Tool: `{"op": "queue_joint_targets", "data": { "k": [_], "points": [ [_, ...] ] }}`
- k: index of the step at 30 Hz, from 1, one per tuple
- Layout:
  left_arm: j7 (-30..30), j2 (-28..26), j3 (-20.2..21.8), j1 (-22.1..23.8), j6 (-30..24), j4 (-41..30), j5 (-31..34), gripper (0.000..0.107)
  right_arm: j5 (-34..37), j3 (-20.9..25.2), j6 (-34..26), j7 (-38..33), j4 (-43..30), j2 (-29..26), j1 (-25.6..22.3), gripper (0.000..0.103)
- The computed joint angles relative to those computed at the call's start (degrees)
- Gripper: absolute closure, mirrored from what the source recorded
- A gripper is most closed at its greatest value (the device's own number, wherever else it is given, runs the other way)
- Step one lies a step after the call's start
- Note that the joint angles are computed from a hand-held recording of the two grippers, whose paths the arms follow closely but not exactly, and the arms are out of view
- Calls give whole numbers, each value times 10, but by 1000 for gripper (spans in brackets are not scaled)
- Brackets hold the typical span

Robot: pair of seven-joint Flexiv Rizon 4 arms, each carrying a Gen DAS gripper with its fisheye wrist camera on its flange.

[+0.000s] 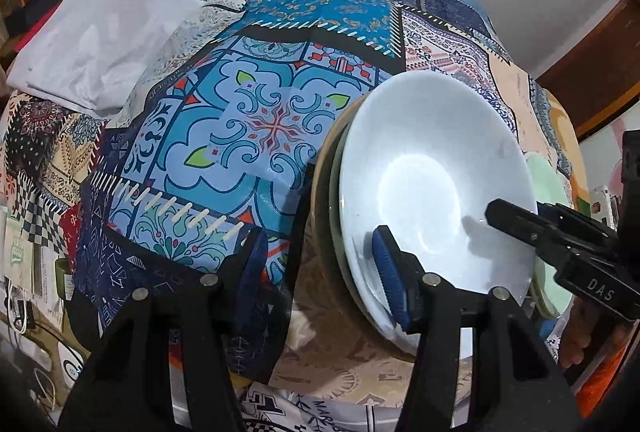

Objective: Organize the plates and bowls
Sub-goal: 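Tilt the white bowl with both grippers and rest its edge on the stack, then lower the white bowl into the pale green bowl and open both grippers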

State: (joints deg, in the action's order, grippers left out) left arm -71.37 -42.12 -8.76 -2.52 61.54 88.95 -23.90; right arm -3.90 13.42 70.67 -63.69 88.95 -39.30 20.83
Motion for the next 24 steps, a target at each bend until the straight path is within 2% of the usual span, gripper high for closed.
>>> {"op": "queue_joint_targets", "data": {
  "k": [3,10,24],
  "points": [
    [10,0,-10,6,2,2,-7,56,-1,-2,-4,2,-5,-5,3,70],
    [30,2,-18,6,-2,2,-17,75,-16,-17,5,15,1,-6,15,72],
    [-10,6,11,-22,8,-6,22,75,-16,-12,9,30,0,-6,8,73]
  ]
}}
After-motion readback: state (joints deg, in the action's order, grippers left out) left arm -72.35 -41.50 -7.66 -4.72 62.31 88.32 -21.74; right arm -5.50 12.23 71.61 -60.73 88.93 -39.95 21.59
